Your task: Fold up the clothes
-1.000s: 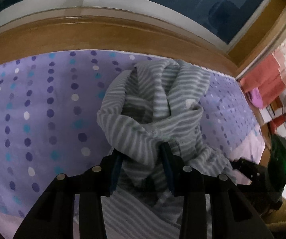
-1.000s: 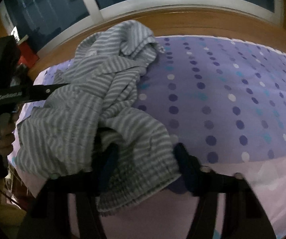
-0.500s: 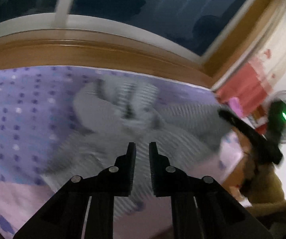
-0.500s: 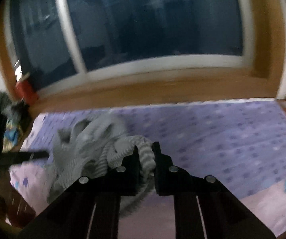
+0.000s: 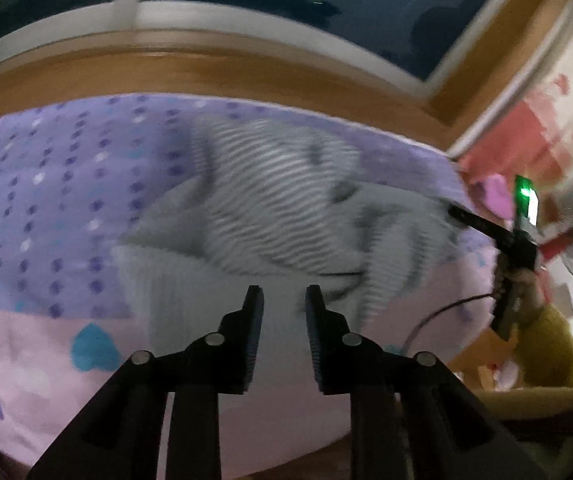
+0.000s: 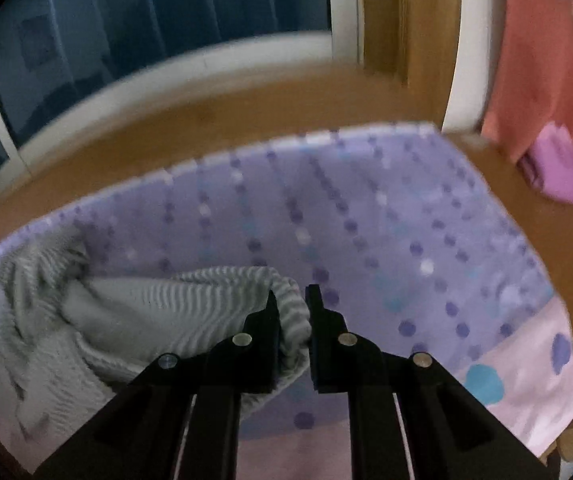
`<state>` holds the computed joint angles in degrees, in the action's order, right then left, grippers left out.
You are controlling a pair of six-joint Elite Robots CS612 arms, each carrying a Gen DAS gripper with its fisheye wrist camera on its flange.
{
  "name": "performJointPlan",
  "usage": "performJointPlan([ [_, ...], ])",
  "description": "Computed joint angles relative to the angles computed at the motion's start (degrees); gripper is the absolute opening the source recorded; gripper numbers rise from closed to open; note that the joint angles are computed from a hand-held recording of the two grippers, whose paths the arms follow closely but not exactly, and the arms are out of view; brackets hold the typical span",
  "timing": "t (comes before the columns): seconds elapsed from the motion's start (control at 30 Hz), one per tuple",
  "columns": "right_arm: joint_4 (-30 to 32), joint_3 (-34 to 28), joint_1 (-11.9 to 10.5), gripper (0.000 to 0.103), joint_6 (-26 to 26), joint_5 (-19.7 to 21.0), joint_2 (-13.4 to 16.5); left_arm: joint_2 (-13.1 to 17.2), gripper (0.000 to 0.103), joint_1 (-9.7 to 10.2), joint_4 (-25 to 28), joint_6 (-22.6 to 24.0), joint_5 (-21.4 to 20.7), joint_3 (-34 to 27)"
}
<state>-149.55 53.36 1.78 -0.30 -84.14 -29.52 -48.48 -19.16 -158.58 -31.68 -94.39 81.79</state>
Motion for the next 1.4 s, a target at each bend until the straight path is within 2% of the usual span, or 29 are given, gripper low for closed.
performJointPlan([
  [0.07, 1.7, 0.1, 0.0, 0.016, 1.5, 0.1, -0.1, -0.3, 0.021, 0.34, 0.4, -1.1, 0.7, 0.5],
  [0.1, 0.5, 1.2, -0.1, 0.017, 2.0, 0.3, -0.8, -0.2, 0.023, 0.56, 0.4, -0.7, 0.6, 0.4],
  [0.17, -2.8, 3.6, -0.2, 0.032, 2.6, 0.2, -2.3, 0.3, 0.03, 1.05, 0.2, 1.0, 0.0, -0.5],
  [0.2, -4.6, 4.6, -0.1, 0.037, 2.6, -0.4, -3.0, 0.6, 0.034, 1.29, 0.1, 1.9, -0.3, -1.0],
  [0.27, -9.3, 7.0, 0.2, 0.048, 1.9, -1.4, -4.4, 1.1, 0.036, 1.77, 0.0, 3.6, -1.0, -1.9],
  [0.37, -11.4, 8.8, 0.7, 0.058, -1.8, 1.4, -5.8, 3.3, 0.039, 2.53, 0.6, 4.9, -3.2, -5.4],
  [0.47, -8.9, 9.2, 1.5, 0.062, -6.2, 5.7, -6.3, 6.1, 0.042, 2.94, 3.7, 5.4, -4.6, -10.1],
  [0.6, -4.7, 8.5, 2.6, 0.063, -7.5, 8.1, -5.7, 8.8, 0.042, 3.05, 7.3, 7.4, -6.1, -14.8],
  [0.8, -2.9, 7.0, 4.2, 0.063, -7.2, 9.3, -4.2, 9.8, 0.042, 2.57, 9.6, 10.8, -1.6, -16.8],
  [0.93, -2.9, 6.4, 4.2, 0.066, -7.8, 11.8, -3.8, 10.1, 0.042, 3.46, 8.4, 11.7, -4.8, -17.0],
  [1.03, -1.8, 5.7, 4.7, 0.072, -8.6, 11.4, -3.6, 11.1, 0.042, 4.38, 8.7, 11.3, -8.8, -18.4],
  [1.17, 0.0, 4.9, 6.0, 0.072, -11.5, 7.8, -2.9, 13.0, 0.042, 5.35, 9.3, 12.6, -15.1, -20.4],
  [1.3, -0.1, 4.5, 7.3, 0.072, -12.9, 3.1, -2.2, 14.3, 0.042, 5.66, 9.3, 13.5, -17.6, -21.5],
  [1.33, -0.7, 4.8, 7.4, 0.063, -12.2, 2.2, -2.2, 14.4, 0.042, 5.7, 8.6, 13.3, -18.0, -21.4],
  [1.37, -1.2, 5.0, 7.5, 0.044, -11.3, 1.6, -2.2, 14.4, 0.036, 5.69, 7.8, 13.2, -18.1, -21.2],
  [1.4, -1.6, 5.2, 7.6, 0.037, -10.4, 0.9, -2.2, 14.0, 0.026, 5.67, 6.8, 13.1, -18.0, -20.5],
])
